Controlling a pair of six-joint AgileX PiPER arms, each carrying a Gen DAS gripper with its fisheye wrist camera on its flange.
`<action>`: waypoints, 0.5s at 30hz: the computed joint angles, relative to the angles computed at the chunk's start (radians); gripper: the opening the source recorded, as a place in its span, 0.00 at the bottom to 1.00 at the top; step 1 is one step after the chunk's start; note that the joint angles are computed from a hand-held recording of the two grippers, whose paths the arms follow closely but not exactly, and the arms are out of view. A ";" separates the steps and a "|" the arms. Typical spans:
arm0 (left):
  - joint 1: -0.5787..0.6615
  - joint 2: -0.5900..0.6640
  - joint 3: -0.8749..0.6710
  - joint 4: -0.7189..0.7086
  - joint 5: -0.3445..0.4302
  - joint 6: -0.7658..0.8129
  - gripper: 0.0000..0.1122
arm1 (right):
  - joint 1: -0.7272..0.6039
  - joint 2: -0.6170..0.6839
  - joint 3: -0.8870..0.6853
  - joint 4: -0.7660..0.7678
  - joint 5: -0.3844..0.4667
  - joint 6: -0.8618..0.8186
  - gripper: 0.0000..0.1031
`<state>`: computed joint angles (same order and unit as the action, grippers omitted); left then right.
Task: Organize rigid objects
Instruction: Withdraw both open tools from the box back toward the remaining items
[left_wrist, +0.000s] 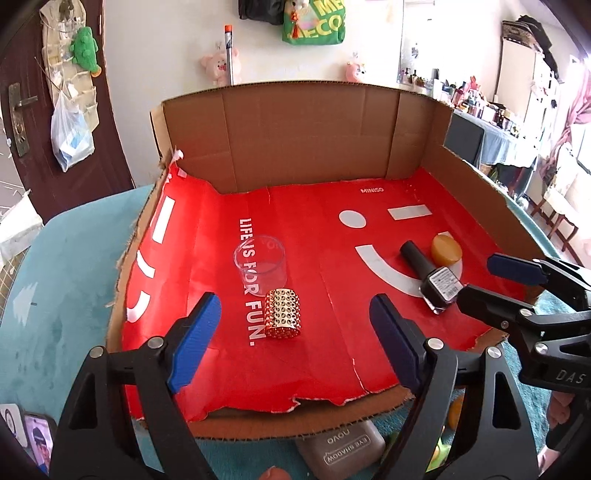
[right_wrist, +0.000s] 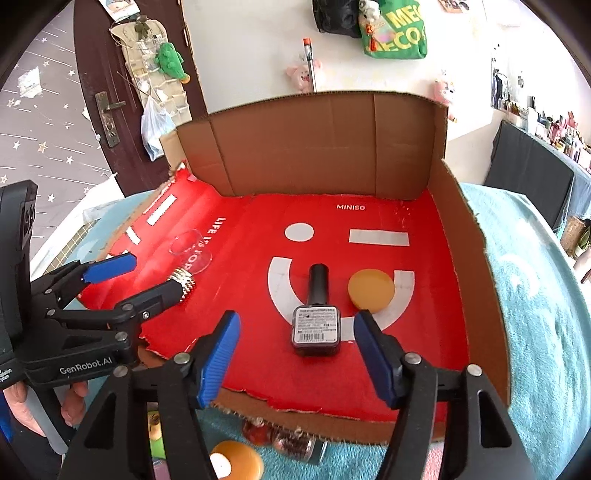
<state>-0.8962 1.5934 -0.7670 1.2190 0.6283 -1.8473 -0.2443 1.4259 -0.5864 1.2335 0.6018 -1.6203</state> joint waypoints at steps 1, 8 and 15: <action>-0.010 -0.005 0.002 0.002 0.012 -0.006 0.74 | -0.011 -0.011 0.006 0.001 0.013 -0.006 0.68; -0.071 -0.047 0.038 0.029 0.071 -0.091 0.85 | -0.080 -0.079 0.050 0.011 0.095 -0.048 0.82; -0.157 -0.075 0.062 0.036 0.165 -0.153 0.88 | -0.153 -0.148 0.103 0.040 0.177 -0.111 0.99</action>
<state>-1.0536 1.5188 -0.7054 1.2554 0.7933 -2.0006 -0.3973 1.2774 -0.4836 1.2738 0.7792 -1.7308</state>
